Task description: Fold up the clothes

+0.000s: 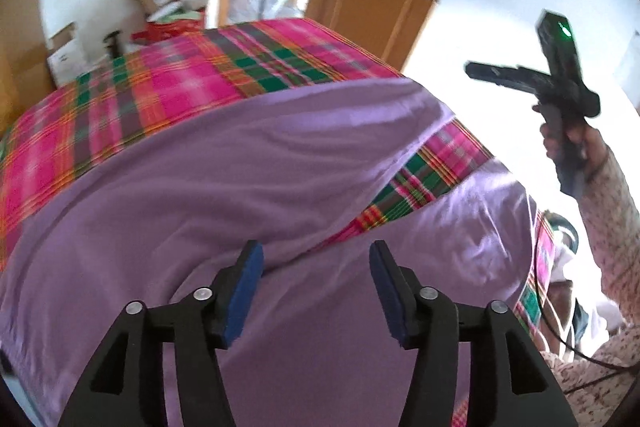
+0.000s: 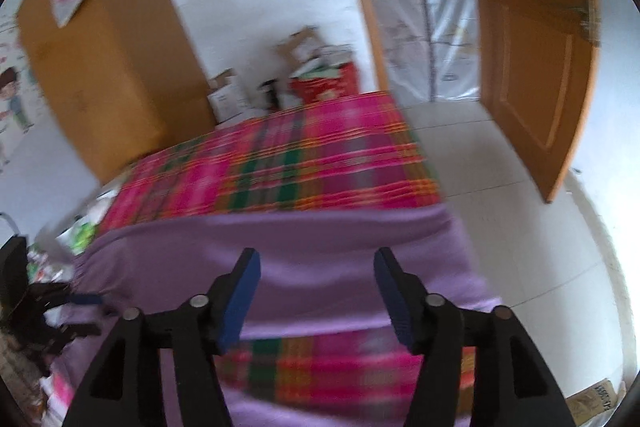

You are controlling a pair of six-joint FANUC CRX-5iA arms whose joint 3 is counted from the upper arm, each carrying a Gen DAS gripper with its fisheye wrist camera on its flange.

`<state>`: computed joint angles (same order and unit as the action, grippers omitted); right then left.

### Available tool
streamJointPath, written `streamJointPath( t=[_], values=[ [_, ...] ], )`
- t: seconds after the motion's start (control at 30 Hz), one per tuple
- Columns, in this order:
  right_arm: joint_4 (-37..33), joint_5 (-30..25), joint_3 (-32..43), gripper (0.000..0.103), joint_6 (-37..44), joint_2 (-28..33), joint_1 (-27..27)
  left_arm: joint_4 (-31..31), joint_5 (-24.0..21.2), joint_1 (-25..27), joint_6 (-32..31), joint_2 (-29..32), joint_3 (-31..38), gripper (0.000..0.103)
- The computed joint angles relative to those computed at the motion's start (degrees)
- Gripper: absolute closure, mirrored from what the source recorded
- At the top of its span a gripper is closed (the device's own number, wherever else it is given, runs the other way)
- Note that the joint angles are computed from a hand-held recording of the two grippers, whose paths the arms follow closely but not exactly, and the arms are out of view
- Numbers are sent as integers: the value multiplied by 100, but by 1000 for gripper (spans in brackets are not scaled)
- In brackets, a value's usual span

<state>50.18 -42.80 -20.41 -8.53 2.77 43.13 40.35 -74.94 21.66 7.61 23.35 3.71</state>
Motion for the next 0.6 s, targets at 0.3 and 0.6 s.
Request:
streamJointPath(
  t=[0.3, 0.6],
  values=[
    [-643, 202, 765, 35, 790, 709, 694, 365, 810, 920, 324, -288, -703, 41],
    [-1928, -142, 2405, 35, 2596, 2123, 1140, 458, 1857, 1376, 552, -356, -1230, 40]
  ],
)
